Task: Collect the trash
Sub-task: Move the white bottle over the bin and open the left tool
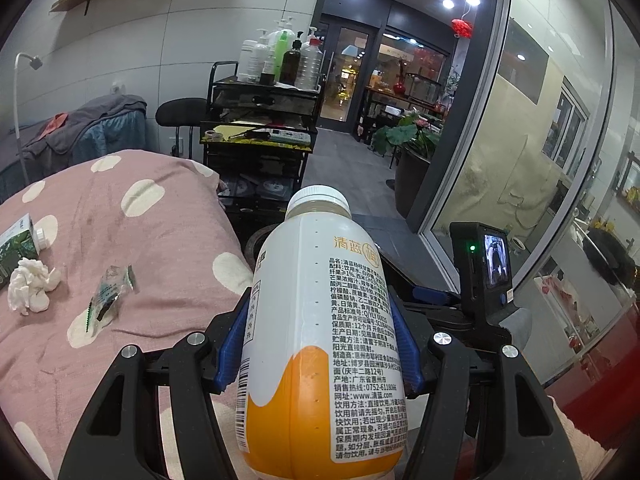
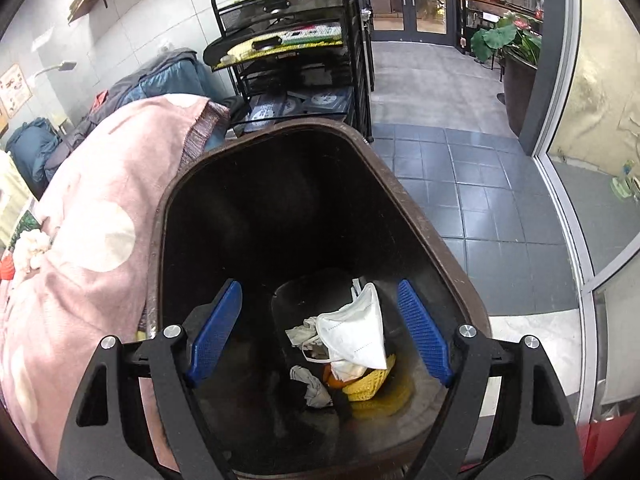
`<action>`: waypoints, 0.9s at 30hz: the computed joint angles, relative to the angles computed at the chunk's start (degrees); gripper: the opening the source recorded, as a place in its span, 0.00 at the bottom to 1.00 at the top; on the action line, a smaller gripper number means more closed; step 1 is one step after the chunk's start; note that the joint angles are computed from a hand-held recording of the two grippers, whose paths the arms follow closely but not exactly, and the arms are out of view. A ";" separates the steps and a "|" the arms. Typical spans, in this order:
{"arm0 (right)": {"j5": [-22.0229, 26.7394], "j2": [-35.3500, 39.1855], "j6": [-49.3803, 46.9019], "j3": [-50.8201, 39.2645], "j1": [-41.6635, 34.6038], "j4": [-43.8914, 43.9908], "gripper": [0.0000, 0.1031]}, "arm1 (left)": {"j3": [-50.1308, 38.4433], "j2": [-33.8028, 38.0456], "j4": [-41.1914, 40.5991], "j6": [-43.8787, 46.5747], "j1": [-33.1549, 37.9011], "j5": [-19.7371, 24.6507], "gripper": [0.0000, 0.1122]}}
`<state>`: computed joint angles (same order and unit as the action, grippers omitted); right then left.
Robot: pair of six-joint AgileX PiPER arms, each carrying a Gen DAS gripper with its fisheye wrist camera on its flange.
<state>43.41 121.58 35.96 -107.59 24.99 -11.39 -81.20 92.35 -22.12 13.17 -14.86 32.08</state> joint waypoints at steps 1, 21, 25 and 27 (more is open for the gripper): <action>-0.38 -0.94 0.55 1.08 0.06 -0.40 0.77 | -0.64 0.50 0.10 -0.04 -0.30 0.19 0.54; -6.18 -14.40 12.27 17.68 -3.52 -7.30 0.82 | -20.96 17.14 1.38 -3.74 -6.05 11.38 0.54; -7.00 -15.93 13.66 20.11 -4.99 -7.73 0.82 | -25.36 20.58 2.43 -5.52 -6.85 14.08 0.54; -7.14 -16.39 13.67 20.79 -5.69 -7.51 0.83 | -27.50 22.33 3.66 -6.60 -7.39 15.18 0.54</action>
<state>36.27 105.19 49.63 -86.80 19.30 -18.89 -108.71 114.68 -18.46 6.57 -22.25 47.26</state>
